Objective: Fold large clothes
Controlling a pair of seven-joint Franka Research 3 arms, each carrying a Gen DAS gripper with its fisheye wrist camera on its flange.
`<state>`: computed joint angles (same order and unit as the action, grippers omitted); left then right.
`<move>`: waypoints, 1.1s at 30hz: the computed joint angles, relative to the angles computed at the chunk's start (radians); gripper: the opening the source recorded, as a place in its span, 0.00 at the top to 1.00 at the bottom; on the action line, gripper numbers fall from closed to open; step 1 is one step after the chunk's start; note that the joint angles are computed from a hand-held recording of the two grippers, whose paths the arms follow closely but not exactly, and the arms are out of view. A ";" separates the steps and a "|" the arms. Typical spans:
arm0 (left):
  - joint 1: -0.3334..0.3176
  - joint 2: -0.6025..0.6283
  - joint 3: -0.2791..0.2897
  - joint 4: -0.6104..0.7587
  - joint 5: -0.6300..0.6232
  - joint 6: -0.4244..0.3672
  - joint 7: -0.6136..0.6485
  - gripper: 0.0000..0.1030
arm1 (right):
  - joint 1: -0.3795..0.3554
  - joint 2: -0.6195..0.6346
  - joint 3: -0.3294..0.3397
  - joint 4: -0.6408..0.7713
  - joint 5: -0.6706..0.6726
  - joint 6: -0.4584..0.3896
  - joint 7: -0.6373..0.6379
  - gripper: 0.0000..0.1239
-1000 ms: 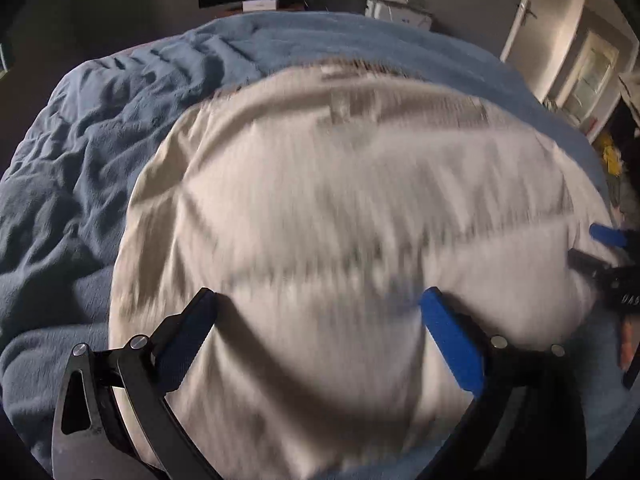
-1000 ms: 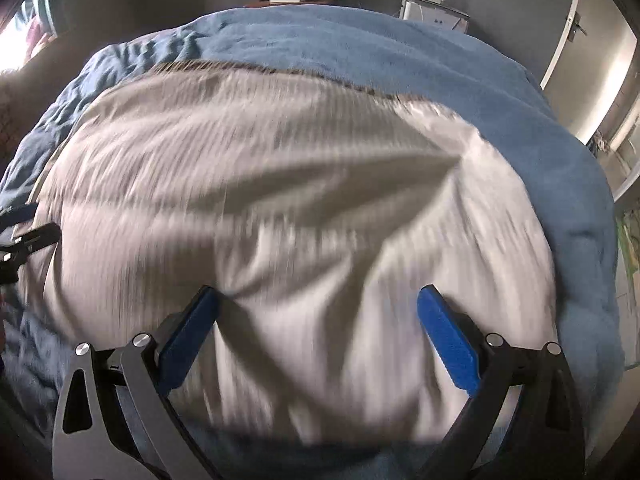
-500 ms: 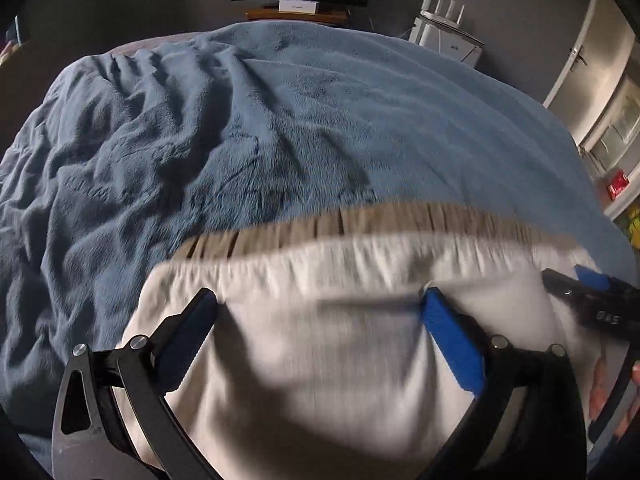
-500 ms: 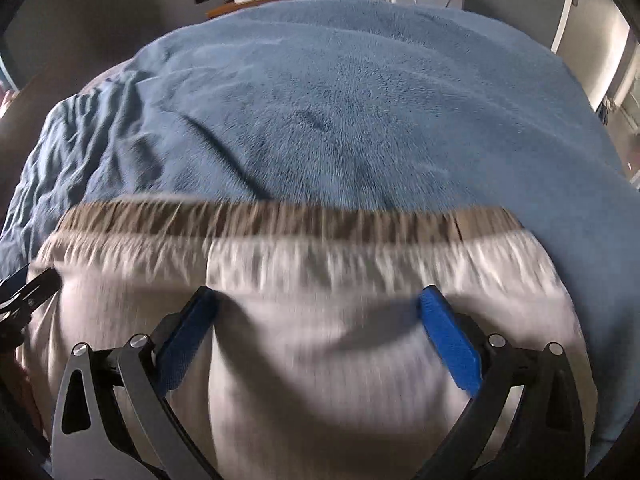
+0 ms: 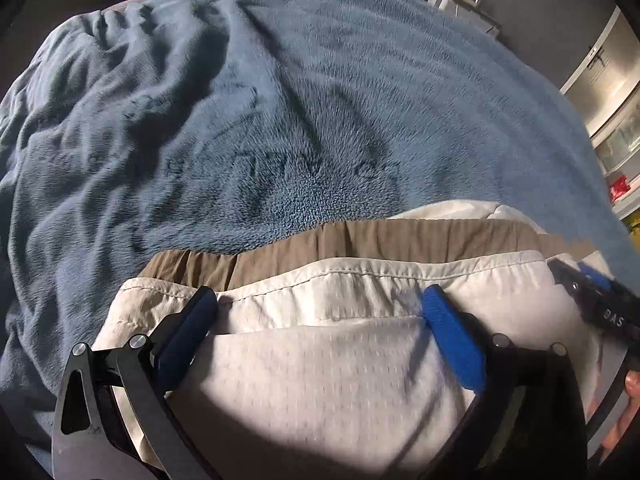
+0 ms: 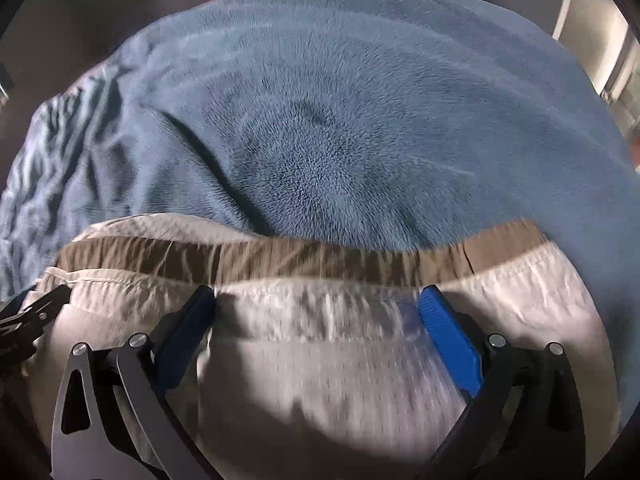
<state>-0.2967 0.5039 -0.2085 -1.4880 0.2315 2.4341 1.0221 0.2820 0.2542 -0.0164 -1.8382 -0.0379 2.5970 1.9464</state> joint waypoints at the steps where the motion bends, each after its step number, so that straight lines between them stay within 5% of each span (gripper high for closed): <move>1: -0.012 -0.050 0.016 -0.055 0.033 0.025 -0.025 0.05 | -0.004 -0.038 0.002 -0.040 0.011 0.012 -0.004 0.22; 6: -0.004 -0.280 0.011 -0.343 0.096 0.195 -0.115 0.06 | -0.027 -0.298 0.033 -0.337 -0.002 0.160 0.007 0.22; 9: 0.019 -0.346 -0.024 -0.435 0.016 0.210 -0.107 0.06 | -0.037 -0.419 0.059 -0.488 0.051 0.211 -0.045 0.22; 13: 0.014 -0.381 -0.014 -0.520 0.070 0.213 -0.163 0.05 | -0.124 -0.480 0.100 -0.592 -0.014 0.213 0.026 0.23; 15: 0.036 -0.426 -0.008 -0.584 0.033 0.233 -0.189 0.05 | -0.227 -0.522 0.146 -0.643 -0.144 0.212 0.116 0.23; 19: 0.052 -0.497 -0.002 -0.634 0.072 0.182 -0.300 0.06 | -0.309 -0.637 0.163 -0.707 -0.166 0.096 0.253 0.23; 22: 0.047 -0.545 -0.020 -0.650 0.118 0.137 -0.348 0.06 | -0.291 -0.737 0.165 -0.776 -0.143 0.121 0.255 0.23; 27: 0.010 -0.661 -0.054 -0.768 0.066 0.236 -0.365 0.06 | -0.215 -0.882 0.214 -0.858 -0.106 0.157 0.190 0.23; 31: -0.024 -0.675 -0.093 -0.830 0.099 0.296 -0.364 0.06 | -0.120 -0.891 0.232 -0.878 -0.035 0.165 0.104 0.23; 33: -0.033 -0.655 -0.119 -0.824 0.162 0.252 -0.371 0.06 | -0.114 -0.854 0.262 -0.853 -0.041 0.114 0.074 0.23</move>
<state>-0.3297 -0.1516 -0.3279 -2.3117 0.3935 2.6859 0.6510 0.1681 -0.5998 0.2459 -2.6908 -0.0787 2.7108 2.0205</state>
